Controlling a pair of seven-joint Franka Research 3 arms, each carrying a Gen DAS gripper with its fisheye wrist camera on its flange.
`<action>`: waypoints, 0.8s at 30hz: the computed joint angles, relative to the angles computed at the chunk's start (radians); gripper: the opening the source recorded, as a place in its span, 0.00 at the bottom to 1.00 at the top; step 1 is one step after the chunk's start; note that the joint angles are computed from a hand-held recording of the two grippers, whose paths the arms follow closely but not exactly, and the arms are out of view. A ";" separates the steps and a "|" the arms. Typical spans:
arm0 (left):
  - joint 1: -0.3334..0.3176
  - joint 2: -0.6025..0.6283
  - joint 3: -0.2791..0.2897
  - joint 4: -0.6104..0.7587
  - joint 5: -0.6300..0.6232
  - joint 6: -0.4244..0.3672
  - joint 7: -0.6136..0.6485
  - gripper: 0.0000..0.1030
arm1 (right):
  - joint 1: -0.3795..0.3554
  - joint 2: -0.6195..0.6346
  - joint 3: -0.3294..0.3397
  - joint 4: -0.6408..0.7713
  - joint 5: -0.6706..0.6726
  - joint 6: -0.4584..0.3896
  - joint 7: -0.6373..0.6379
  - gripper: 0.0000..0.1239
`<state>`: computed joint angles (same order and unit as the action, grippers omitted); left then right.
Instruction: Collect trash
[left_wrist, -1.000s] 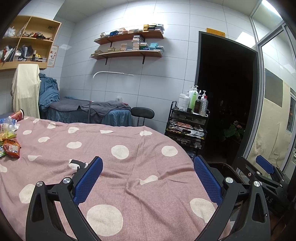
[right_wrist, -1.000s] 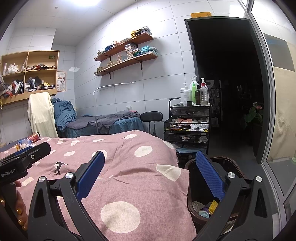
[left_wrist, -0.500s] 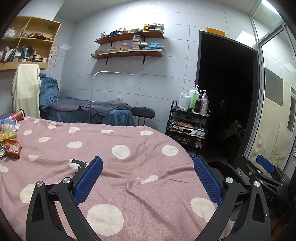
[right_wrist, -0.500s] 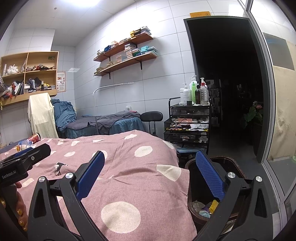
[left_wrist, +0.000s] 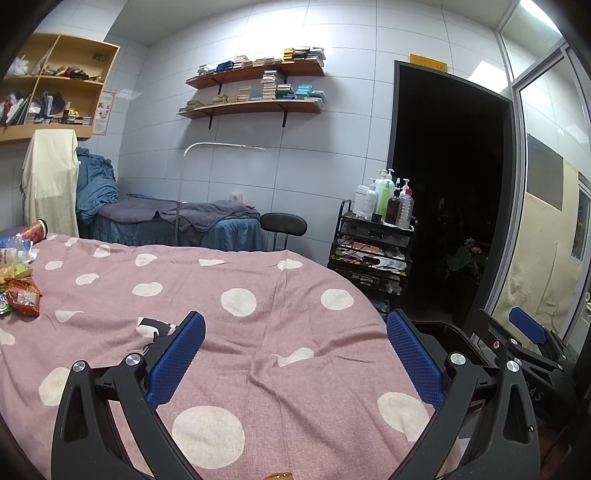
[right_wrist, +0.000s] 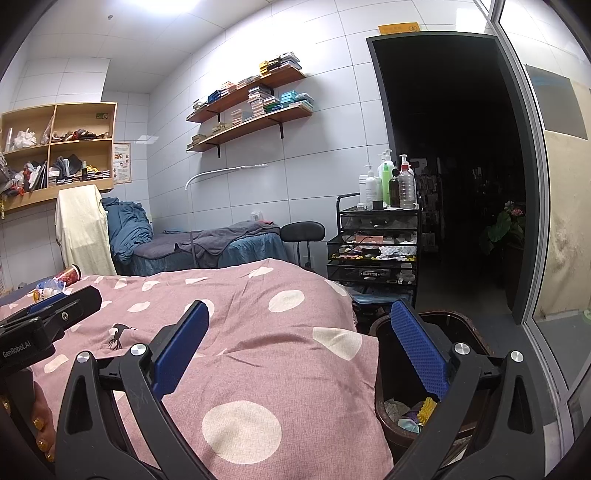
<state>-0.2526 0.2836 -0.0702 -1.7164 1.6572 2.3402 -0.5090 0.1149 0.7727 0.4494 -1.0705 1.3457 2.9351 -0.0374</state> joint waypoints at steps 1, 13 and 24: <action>0.001 0.005 -0.001 0.009 -0.009 0.000 0.011 0.95 | 0.001 0.000 -0.001 0.000 -0.002 -0.001 0.004 0.79; -0.007 0.013 0.004 0.026 -0.029 0.001 0.035 0.95 | 0.002 -0.003 0.002 -0.008 0.000 0.011 0.007 0.79; -0.017 0.025 0.007 0.042 -0.058 0.003 0.057 0.95 | 0.011 -0.003 -0.003 -0.012 -0.016 0.023 0.036 0.79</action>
